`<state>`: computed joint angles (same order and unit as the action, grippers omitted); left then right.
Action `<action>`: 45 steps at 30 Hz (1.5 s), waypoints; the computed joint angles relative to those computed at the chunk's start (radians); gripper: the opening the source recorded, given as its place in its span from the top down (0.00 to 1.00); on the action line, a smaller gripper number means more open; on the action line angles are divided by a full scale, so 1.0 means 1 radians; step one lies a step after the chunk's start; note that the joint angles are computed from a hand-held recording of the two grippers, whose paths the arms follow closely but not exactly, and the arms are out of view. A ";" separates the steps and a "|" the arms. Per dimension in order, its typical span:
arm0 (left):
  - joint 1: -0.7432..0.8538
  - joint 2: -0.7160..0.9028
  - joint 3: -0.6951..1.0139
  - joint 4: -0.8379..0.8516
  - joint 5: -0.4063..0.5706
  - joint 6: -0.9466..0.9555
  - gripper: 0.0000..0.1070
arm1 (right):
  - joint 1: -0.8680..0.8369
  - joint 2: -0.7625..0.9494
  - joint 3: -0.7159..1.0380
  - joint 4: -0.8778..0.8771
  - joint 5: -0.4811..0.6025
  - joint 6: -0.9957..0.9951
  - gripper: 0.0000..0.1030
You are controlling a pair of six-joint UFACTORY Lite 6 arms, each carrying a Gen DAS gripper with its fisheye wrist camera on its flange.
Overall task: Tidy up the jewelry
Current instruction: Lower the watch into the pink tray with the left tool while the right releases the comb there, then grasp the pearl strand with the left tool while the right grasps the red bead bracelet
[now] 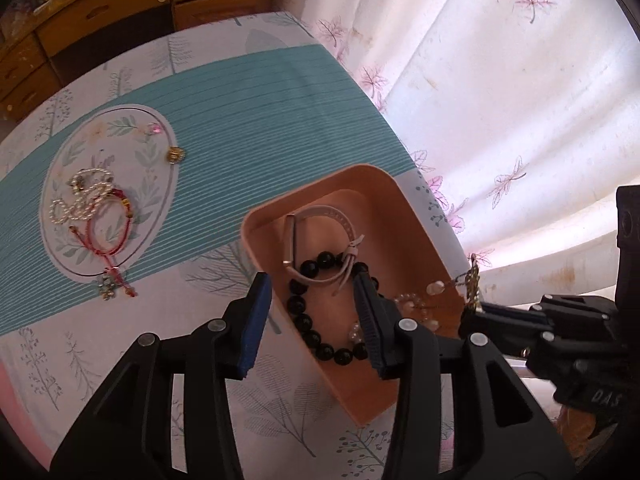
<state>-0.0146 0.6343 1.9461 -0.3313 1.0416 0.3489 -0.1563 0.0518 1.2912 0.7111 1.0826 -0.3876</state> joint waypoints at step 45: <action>0.505 -0.568 -0.885 -0.121 -0.280 0.386 0.63 | 0.407 0.429 0.538 -0.387 -0.025 0.398 0.65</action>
<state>0.4904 0.0664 1.0613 -0.4525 0.7618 0.7347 0.2510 0.4812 1.8292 0.3236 1.0575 0.0106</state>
